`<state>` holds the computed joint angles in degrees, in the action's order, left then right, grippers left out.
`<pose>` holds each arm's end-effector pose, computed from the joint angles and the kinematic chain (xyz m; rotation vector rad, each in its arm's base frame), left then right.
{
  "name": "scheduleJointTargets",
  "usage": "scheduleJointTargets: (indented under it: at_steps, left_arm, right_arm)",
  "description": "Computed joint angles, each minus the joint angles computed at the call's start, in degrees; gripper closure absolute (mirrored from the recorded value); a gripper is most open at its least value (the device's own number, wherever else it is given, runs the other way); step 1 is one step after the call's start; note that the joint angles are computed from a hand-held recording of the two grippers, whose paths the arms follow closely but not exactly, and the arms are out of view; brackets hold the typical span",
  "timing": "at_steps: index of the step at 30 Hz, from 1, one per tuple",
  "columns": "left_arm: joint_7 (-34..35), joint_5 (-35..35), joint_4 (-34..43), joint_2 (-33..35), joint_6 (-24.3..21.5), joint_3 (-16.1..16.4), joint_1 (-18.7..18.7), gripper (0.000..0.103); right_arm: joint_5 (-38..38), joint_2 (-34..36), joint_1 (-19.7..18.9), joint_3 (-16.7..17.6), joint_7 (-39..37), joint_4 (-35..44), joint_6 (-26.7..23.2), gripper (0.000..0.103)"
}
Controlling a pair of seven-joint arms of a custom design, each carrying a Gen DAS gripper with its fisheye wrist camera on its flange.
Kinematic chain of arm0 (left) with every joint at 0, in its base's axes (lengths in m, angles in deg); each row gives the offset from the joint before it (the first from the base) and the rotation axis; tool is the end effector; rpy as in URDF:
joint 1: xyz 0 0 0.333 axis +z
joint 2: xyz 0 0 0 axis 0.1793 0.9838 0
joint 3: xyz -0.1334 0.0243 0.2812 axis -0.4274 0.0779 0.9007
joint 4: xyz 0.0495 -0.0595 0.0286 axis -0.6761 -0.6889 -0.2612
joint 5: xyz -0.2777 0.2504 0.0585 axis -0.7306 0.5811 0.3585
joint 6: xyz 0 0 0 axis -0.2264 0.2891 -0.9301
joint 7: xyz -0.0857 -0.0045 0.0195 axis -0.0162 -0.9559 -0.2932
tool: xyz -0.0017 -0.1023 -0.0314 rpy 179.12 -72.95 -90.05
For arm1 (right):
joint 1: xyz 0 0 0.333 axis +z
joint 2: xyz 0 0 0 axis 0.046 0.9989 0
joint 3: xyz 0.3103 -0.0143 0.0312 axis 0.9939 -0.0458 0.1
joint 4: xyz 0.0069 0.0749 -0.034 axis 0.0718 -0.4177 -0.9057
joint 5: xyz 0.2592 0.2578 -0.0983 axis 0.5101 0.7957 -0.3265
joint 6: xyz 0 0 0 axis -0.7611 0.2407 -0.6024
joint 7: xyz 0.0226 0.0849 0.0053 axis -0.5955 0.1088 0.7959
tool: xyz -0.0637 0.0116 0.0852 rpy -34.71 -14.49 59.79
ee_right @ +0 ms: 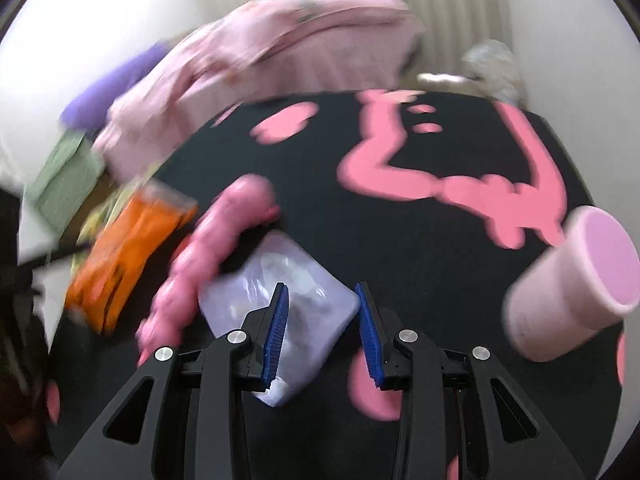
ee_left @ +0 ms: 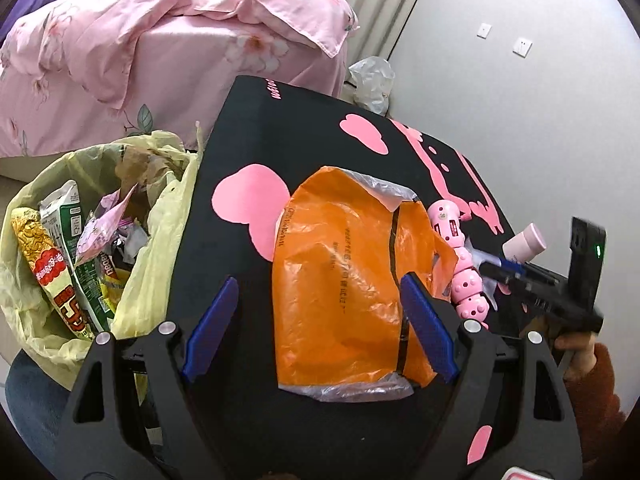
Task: Collect trash
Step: 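Hold the orange bag with the left tool while the right tool grasps the clear plastic tray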
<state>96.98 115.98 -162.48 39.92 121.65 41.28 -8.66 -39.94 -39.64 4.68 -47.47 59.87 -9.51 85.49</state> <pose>0.5895 -0.2016 0.4111 -2.1424 1.5055 -0.9224 0.7470 0.1881 0.3601 -2.1937 0.9939 -0.1991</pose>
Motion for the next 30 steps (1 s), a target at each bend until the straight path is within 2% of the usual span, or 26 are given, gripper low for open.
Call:
scheduleJointTargets:
  at_steps: [2, 4, 7, 10, 13, 14, 15, 16, 17, 19, 22, 23, 25, 26, 28, 30]
  left_arm:
    - [-0.06, 0.11, 0.03, 0.06, 0.1, 0.04, -0.13, 0.024]
    - [0.12, 0.38, 0.13, 0.04, -0.03, 0.07, -0.32, 0.024]
    - [-1.27, 2.7, 0.82, 0.09, -0.67, 0.82, -1.48, 0.024]
    - [-0.1, 2.3, 1.23, 0.33, -0.51, -0.5, -0.63, 0.024]
    - [-0.57, 3.01, 1.23, 0.62, 2.17, -0.18, -0.96, 0.024]
    - [2.38, 0.61, 1.33, 1.02, 3.5, -1.83, 0.23, 0.024]
    - [6.36, -2.53, 1.71, 1.5, 3.64, -3.77, 1.43, 0.024]
    - [12.06, -6.19, 3.46, 2.62, 1.5, -6.28, 2.42, 0.024]
    - [14.08, -6.78, 4.84, 3.36, -0.4, -6.79, 2.13, 0.024]
    - [16.86, -6.39, 9.44, 5.78, -7.15, -5.46, -1.01, 0.024]
    - [16.2, -4.79, 13.44, 8.04, -14.54, -3.31, -4.29, 0.024]
    - [15.95, -4.66, 13.75, 8.19, -15.76, -3.29, -4.41, 0.025]
    - [15.47, -6.0, 12.86, 7.79, -14.95, -4.0, -3.35, 0.034]
    - [14.85, -6.39, 11.66, 7.14, -13.52, -4.02, -2.9, 0.043]
    - [15.09, -8.41, 9.0, 5.74, -9.36, -4.71, -1.29, 0.051]
    - [15.33, -9.21, 7.47, 4.76, -7.38, -4.47, -1.16, 0.055]
  right_arm:
    - [1.0, -3.62, -1.2, 1.61, -3.98, -6.41, 3.52, 0.089]
    - [2.56, -5.67, -2.31, 2.52, -5.73, -9.64, 4.61, 0.098]
    - [8.58, -10.16, -6.04, 5.52, -10.61, -16.48, 7.22, 0.099]
    - [16.16, -13.72, -8.61, 7.25, -15.67, -21.89, 11.07, 0.099]
    - [22.13, -16.23, -9.32, 6.87, -18.24, -25.17, 12.72, 0.099]
    - [24.09, -16.83, -9.39, 6.41, -18.36, -26.08, 13.3, 0.099]
    - [25.27, -17.41, -9.23, 5.83, -18.68, -26.61, 13.27, 0.099]
    - [25.97, -17.7, -8.81, 5.02, -18.59, -26.8, 13.04, 0.099]
    - [26.97, -18.18, -8.51, 4.3, -18.48, -27.3, 12.91, 0.099]
    - [28.35, -18.42, -7.73, 2.96, -18.92, -27.11, 12.24, 0.099]
    - [29.41, -19.14, -6.39, 0.97, -19.58, -27.45, 11.38, 0.099]
    - [29.42, -19.31, -6.05, 0.34, -19.67, -27.5, 10.66, 0.099]
    - [29.74, -19.4, -5.68, -0.67, -19.64, -27.29, 8.71, 0.099]
    - [30.38, -19.2, -5.63, -0.97, -19.78, -26.94, 7.9, 0.099]
    - [29.65, -18.01, -4.97, -2.43, -17.14, -25.3, 5.28, 0.098]
    - [29.95, -17.27, -5.43, -2.79, -16.29, -24.17, 1.93, 0.095]
